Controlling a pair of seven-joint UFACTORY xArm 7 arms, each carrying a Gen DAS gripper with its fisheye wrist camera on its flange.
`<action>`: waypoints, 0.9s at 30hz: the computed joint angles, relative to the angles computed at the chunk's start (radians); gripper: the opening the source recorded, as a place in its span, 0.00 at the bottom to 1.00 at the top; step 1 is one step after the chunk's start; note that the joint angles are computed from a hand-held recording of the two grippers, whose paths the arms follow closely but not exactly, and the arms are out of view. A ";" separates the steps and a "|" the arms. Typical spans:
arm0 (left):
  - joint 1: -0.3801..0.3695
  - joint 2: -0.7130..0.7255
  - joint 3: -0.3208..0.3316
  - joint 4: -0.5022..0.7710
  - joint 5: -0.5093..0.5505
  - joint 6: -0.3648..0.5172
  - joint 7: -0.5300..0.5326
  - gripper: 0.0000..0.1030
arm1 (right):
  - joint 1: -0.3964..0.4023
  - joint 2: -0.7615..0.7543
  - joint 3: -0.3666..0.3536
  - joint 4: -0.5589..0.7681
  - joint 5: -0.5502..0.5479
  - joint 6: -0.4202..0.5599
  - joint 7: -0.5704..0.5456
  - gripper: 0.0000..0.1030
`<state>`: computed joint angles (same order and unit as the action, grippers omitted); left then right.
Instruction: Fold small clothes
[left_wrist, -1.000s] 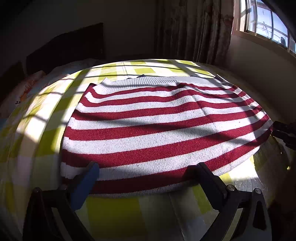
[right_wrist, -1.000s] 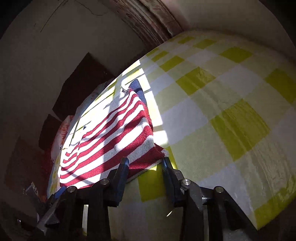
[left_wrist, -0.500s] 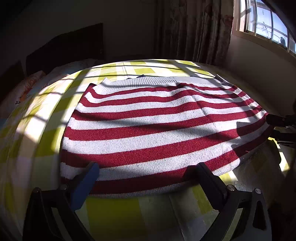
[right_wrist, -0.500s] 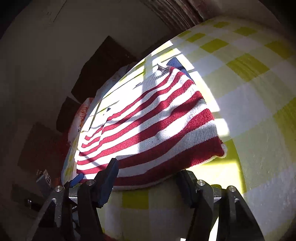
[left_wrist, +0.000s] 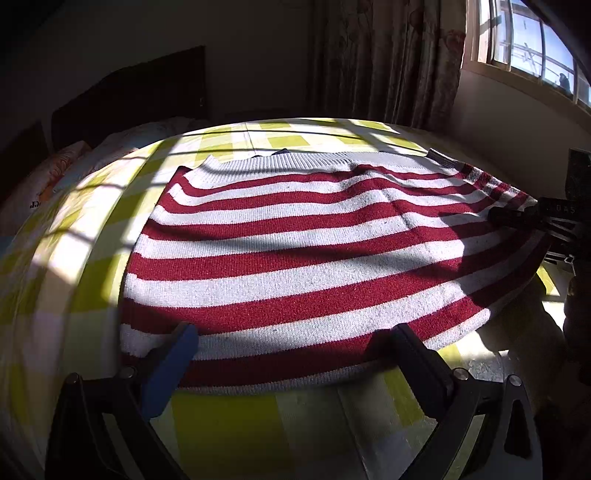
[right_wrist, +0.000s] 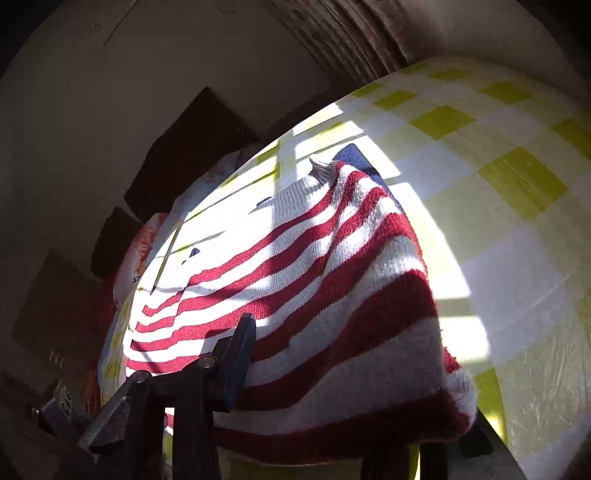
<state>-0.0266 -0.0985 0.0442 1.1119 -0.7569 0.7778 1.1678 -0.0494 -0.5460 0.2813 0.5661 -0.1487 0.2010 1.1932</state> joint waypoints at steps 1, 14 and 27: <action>0.000 -0.003 -0.001 -0.003 0.001 -0.003 -0.001 1.00 | 0.028 -0.015 -0.036 -0.027 0.028 -0.022 0.011 0.17; -0.072 -0.084 -0.044 0.068 0.089 0.104 -0.110 1.00 | 0.109 -0.284 -0.140 -0.293 0.194 -0.156 -0.098 0.14; -0.102 0.278 -0.166 0.357 0.317 -0.032 -0.460 1.00 | 0.066 -0.320 -0.072 -0.288 0.180 -0.100 -0.099 0.13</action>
<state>-0.1287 0.1795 -0.1222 1.4684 -0.4399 0.7460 0.7080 0.0163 -0.8661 0.2088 0.2784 0.0313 0.1012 1.0943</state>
